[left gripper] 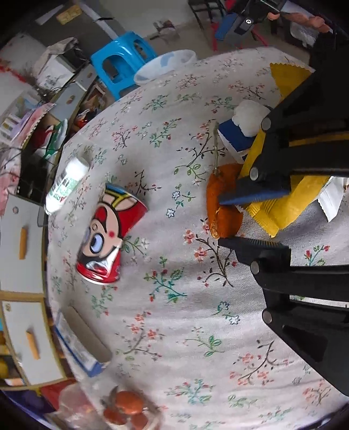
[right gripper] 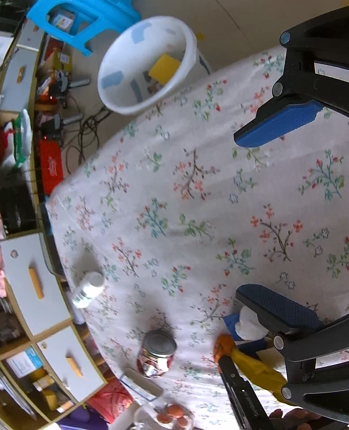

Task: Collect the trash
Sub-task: 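Return to the table and grasp the orange peel with the left gripper, then grasp the white tissue on the blue packet with the right gripper while the left holds the peel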

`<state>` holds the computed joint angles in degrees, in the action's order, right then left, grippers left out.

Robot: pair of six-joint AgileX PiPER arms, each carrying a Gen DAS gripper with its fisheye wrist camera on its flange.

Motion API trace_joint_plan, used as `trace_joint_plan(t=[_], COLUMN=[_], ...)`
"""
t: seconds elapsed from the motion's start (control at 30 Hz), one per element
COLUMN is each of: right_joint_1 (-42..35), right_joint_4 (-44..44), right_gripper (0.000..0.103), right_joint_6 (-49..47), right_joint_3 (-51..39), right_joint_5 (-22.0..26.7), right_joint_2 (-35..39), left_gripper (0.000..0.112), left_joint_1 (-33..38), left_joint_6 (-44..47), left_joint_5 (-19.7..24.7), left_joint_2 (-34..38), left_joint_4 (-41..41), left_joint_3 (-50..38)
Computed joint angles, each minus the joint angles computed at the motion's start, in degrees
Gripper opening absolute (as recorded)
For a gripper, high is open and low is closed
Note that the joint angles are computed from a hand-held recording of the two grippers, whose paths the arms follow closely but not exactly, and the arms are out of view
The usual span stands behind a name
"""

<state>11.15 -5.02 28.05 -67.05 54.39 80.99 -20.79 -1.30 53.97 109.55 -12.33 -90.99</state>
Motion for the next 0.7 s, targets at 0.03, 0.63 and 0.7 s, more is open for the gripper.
trace_joint_plan(t=[0.03,0.63,0.7], right_joint_1=[0.5,5.7,6.2], right_joint_4=[0.1,9.7,11.1], right_gripper=[0.087,0.082,0.078], right_joint_6=[0.0,-4.5,-5.2], right_joint_3=[-0.2,-4.1,-4.9], right_joint_5=[0.0,-2.8,-2.8], right_joint_2=[0.4,9.8,11.1], left_gripper=[0.021,0.017,0.017], left_joint_1=[-0.4,5.5,5.9], left_joint_6=[-0.2,-5.0,-4.6], left_joint_5=[-0.1,-1.5,-1.4], left_joint_2=[-0.2,-8.7,-9.6], left_joint_4=[0.7,1.9,1.4], left_joint_3=[-0.1,4.8,5.5])
